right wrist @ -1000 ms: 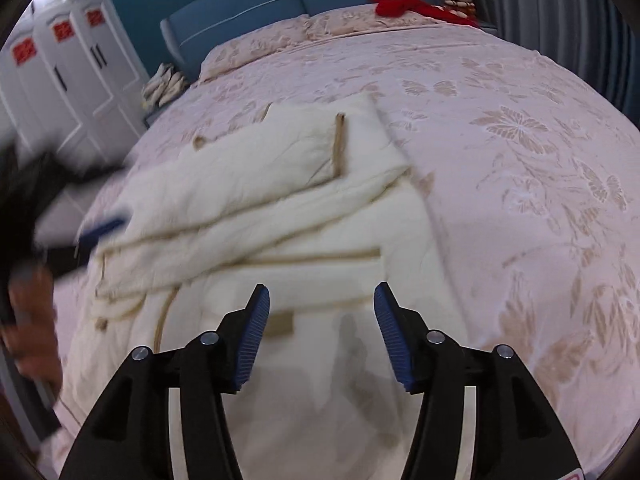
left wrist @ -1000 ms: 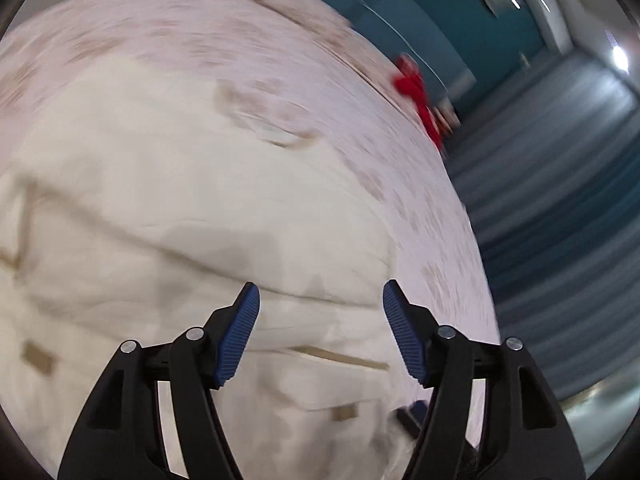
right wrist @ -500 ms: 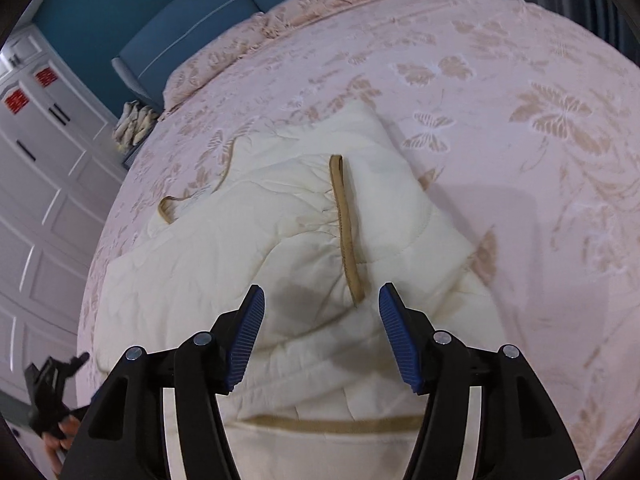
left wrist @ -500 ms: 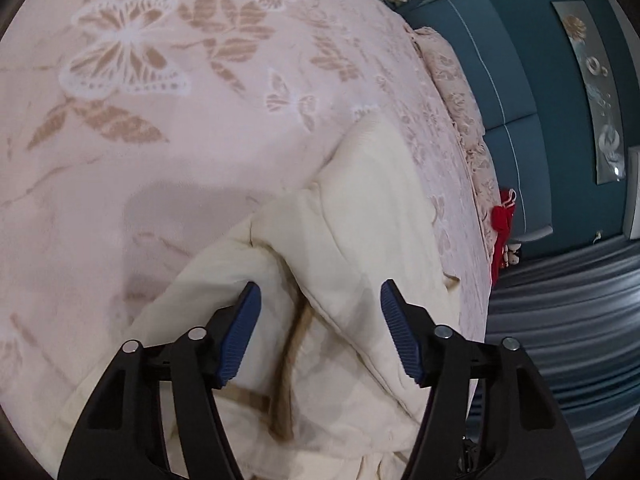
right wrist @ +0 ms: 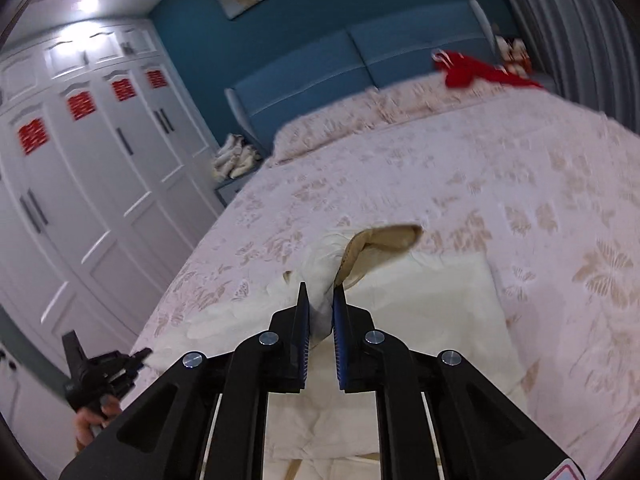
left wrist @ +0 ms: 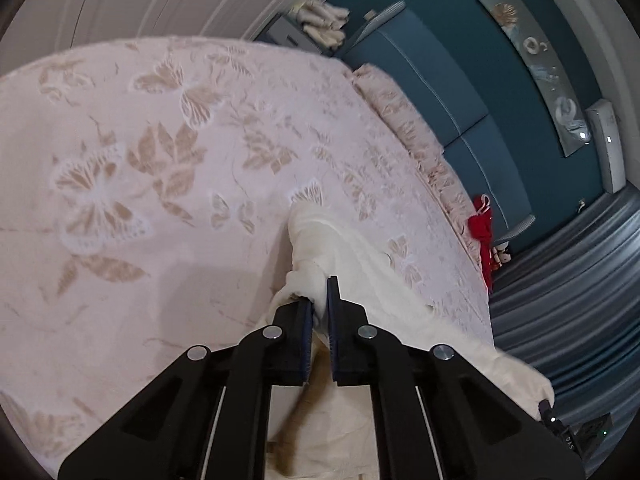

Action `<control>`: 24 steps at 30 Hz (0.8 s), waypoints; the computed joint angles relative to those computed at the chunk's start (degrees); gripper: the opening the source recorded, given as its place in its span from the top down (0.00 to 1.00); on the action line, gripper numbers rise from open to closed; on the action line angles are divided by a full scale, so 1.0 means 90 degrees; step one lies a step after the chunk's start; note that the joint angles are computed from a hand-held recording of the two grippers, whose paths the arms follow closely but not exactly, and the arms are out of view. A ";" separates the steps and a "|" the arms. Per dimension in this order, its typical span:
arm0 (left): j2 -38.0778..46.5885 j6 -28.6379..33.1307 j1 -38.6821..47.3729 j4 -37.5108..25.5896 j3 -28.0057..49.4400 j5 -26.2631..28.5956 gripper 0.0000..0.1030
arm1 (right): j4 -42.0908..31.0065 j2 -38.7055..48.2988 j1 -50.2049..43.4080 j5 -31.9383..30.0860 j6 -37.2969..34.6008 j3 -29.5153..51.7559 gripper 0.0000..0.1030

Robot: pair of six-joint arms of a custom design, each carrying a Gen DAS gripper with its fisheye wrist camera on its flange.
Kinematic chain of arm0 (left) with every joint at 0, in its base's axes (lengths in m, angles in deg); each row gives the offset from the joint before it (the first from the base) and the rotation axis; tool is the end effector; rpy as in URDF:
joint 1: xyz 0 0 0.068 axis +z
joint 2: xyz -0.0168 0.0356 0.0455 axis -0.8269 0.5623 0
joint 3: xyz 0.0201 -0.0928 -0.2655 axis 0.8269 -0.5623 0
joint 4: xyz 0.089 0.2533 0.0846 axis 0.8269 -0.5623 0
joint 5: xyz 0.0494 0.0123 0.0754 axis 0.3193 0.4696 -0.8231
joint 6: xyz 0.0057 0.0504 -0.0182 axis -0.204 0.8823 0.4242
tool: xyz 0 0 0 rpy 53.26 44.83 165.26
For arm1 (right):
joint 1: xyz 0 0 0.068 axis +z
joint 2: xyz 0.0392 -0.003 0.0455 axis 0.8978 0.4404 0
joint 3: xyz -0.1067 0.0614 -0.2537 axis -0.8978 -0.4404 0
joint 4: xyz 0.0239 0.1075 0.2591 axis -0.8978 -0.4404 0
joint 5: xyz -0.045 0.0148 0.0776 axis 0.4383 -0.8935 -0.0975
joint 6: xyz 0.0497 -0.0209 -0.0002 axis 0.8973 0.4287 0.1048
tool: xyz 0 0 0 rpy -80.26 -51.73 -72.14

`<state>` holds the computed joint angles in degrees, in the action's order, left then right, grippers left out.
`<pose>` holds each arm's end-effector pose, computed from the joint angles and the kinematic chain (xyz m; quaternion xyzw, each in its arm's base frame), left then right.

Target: Fold large clothes

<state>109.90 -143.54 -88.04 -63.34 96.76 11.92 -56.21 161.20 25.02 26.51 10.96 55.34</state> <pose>0.1301 -0.0613 0.2188 -0.4531 0.7645 -0.1966 0.4142 0.2739 -0.1821 0.3075 -0.1120 0.8662 0.2864 0.3939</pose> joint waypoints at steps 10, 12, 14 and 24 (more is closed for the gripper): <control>0.1678 -0.0485 -0.0244 0.0832 -0.0856 0.0376 0.94 | 0.2734 0.0596 0.0228 0.2445 -0.0036 -0.2457 0.91; 0.1892 -0.0466 -0.0311 0.1013 -0.0920 0.0327 0.94 | 0.2846 0.0722 0.0200 0.2463 -0.0003 -0.2530 0.91; 0.2233 -0.0425 -0.0448 0.1132 -0.0890 0.0182 0.94 | 0.3026 0.0851 0.0221 0.2469 0.0129 -0.2595 0.92; 0.2339 -0.0606 -0.1033 0.0388 -0.0606 -0.0242 0.81 | 0.2625 0.0480 -0.0055 0.2628 0.0504 -0.2411 0.71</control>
